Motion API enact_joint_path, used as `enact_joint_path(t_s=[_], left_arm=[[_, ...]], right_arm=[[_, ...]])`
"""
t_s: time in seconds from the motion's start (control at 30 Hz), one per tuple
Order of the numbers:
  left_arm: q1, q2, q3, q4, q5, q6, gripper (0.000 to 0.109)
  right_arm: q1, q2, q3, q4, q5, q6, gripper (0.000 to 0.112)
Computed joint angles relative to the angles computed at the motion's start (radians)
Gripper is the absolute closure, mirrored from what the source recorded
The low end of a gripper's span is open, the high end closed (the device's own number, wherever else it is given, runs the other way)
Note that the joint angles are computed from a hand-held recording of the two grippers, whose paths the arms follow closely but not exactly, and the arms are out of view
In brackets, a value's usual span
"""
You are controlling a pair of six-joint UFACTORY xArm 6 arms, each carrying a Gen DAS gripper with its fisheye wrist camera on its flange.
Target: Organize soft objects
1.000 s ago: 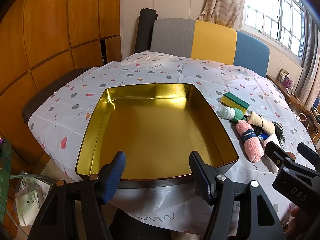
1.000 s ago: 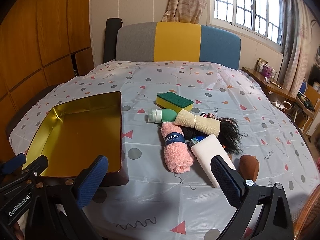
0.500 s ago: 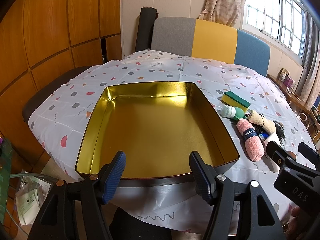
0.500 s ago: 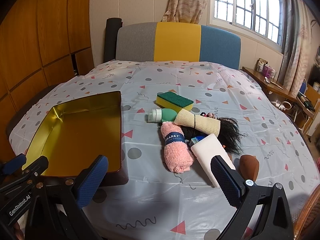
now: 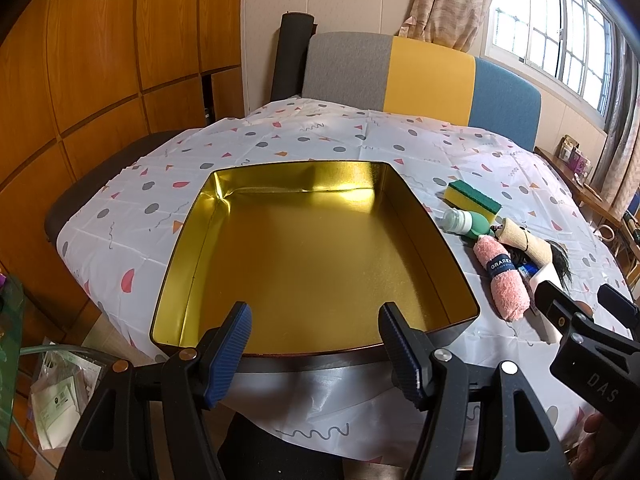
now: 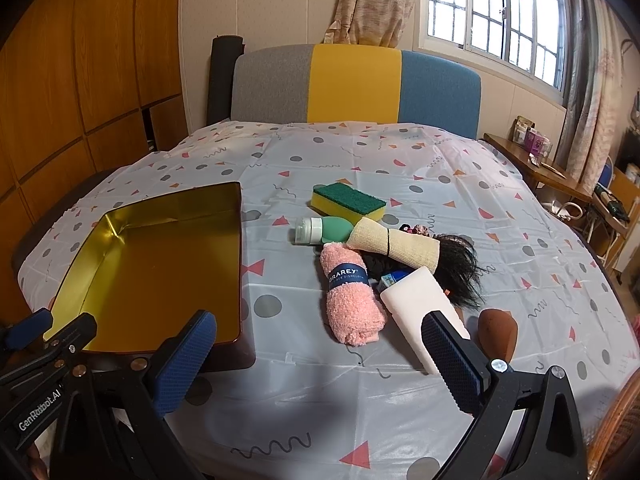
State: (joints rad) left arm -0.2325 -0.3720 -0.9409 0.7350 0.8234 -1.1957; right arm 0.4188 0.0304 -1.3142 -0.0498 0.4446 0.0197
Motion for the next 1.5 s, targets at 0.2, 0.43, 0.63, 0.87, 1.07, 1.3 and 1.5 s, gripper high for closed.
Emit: enact_joint_path(t_s=[0.2, 0.43, 0.63, 0.87, 1.07, 1.3, 1.5], left_arm=[[-0.006, 0.011, -0.012, -0.001, 0.007, 0.010, 0.042], [-0.016, 0.033, -0.030, -0.003, -0.018, 0.051, 0.042], [0.009, 0.055, -0.037, -0.138, -0.183, 0.222, 0.036], [-0.009, 0.182, -0.167, -0.327, -0.270, 0.441, 0.034], [-0.033, 0.327, -0.327, -0.581, -0.228, 0.691, 0.034], [-0.065, 0.541, -0.573, -0.857, -0.086, 0.867, 0.035], [-0.088, 0.728, -0.795, -1.030, 0.030, 0.903, 0.035]], right_arm=[[-0.005, -0.002, 0.006, 0.010, -0.002, -0.010, 0.009], [-0.024, 0.020, -0.019, 0.021, 0.011, -0.020, 0.009], [-0.080, 0.057, -0.089, 0.229, 0.056, -0.180, 0.009], [-0.268, 0.222, -0.370, 0.423, 0.300, -0.202, 0.009], [-0.367, 0.329, -0.503, 0.386, 0.360, -0.138, 0.009], [-0.435, 0.348, -0.492, 0.597, 0.308, -0.173, 0.009], [-0.441, 0.298, -0.412, 0.753, 0.225, -0.245, 0.009]])
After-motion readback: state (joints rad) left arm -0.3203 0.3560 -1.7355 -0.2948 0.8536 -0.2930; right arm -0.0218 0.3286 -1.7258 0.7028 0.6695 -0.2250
